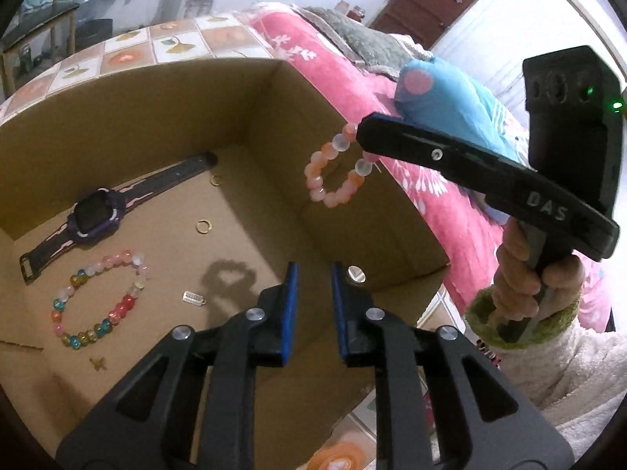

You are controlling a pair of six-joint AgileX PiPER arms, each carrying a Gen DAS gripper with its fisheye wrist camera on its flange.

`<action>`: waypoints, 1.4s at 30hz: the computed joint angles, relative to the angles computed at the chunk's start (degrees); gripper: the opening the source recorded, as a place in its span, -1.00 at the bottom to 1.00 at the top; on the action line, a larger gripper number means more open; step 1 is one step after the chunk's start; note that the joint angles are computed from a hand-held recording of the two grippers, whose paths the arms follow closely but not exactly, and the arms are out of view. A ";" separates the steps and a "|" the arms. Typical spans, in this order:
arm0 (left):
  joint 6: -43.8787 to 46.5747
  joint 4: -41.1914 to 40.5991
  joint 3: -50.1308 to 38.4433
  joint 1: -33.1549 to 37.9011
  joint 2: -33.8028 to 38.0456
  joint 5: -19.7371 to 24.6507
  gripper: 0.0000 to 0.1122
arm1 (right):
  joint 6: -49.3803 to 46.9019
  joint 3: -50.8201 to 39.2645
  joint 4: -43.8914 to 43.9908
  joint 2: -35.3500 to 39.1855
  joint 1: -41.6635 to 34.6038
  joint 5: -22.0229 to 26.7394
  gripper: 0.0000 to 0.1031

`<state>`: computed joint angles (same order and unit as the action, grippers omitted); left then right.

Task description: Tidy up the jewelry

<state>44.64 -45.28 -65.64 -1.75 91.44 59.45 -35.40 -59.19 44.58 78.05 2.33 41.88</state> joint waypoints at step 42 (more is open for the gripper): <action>6.81 2.31 24.39 28.15 -44.38 -2.58 0.59 | 93.51 6.97 -85.38 -23.22 52.83 12.93 0.60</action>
<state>51.45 -42.97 -41.26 26.40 47.06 56.87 58.11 -52.21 -40.80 54.84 55.16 54.81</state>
